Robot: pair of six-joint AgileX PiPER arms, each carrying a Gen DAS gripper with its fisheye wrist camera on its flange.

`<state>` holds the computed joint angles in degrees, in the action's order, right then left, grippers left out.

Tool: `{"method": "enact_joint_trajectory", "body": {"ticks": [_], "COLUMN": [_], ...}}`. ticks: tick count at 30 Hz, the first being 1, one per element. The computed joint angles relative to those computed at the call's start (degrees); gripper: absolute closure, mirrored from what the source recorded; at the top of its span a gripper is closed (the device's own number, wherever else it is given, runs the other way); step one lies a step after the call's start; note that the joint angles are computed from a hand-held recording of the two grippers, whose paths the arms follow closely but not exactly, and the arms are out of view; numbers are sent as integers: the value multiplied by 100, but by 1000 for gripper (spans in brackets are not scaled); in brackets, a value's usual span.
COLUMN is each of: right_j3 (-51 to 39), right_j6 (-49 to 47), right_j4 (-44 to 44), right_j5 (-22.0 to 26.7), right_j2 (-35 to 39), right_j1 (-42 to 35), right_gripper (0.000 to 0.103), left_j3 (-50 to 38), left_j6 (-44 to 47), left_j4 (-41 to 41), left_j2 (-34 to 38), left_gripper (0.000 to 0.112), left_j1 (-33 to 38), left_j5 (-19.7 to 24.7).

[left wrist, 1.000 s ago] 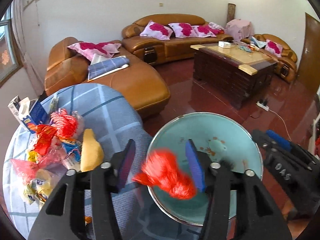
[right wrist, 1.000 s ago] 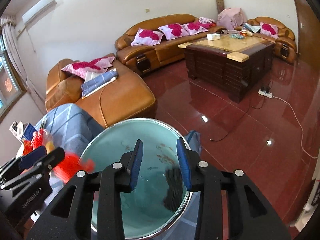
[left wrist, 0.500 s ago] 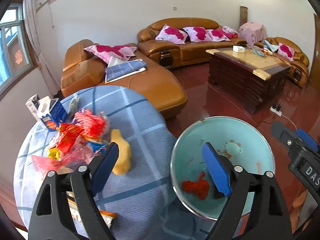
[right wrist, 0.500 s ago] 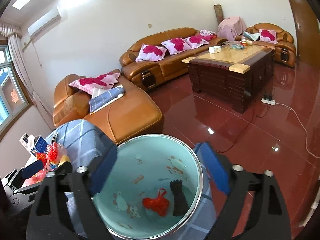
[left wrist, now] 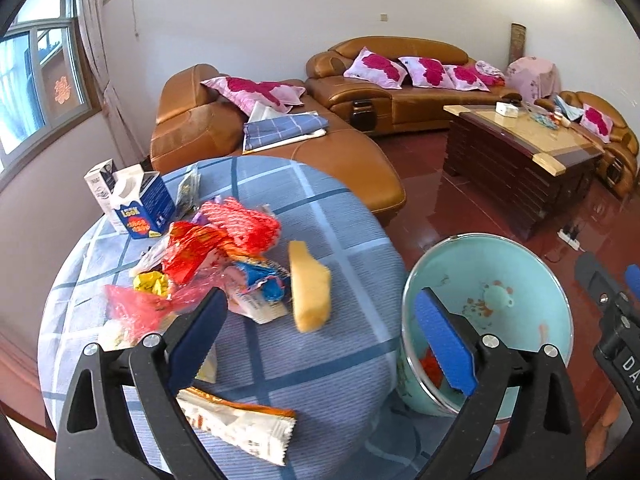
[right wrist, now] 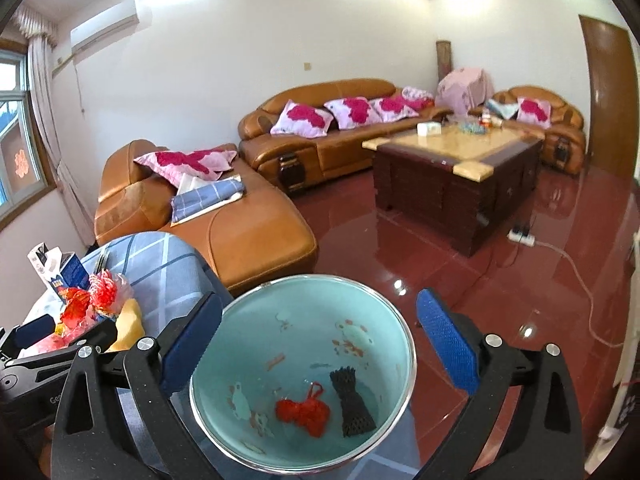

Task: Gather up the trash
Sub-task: 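Grasp the yellow sponge with the right tool while the left tool grasps a clear plastic bag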

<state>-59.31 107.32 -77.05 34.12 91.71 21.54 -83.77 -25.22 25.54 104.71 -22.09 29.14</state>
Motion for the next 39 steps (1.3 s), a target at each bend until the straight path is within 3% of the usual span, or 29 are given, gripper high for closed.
{"method": "enact_joint_trajectory", "body": {"ticks": [2,4,7,16,18,19,24,32,39], "right_j3": [11,32,-192,-1086,-1261,-1384,-1893,-3067,-4107], "right_j6": [370,596,-28,-1063,-1251,-1467,-2047,-3269,-4361], "right_j4": [-138,-126,417,893,992,1140,1575,2495,3429], "right_j5": [169,-7,-121,276,217,168,122,150,336], "right_j2": [12,-2,87,709,830,919,1338,2144,2895], "right_j1": [109,63,48,682,728,745,885,995,981], "right_gripper": [7,7,7,9,22,23,24,28,30], "left_j3": [66,150,250,294,394,438,584,505,473], "left_j6": [50,89,262,814,1095,1290,1980,2391,4009], "left_j4": [-55,-109,-345,-786,-1036,-1239,-1915,-2218,-3588], "left_j2": [-60,-125,-195,-170,-215,-231,-232,33,77], "left_gripper": [17,16,16,16,16,16,16,16,16], "left_j1": [90,173,387,1096,1363,1524,2286,3119,3347], "left_j5": [-59,-128,-197,-144,-211,-238,-315,-334,-439]}}
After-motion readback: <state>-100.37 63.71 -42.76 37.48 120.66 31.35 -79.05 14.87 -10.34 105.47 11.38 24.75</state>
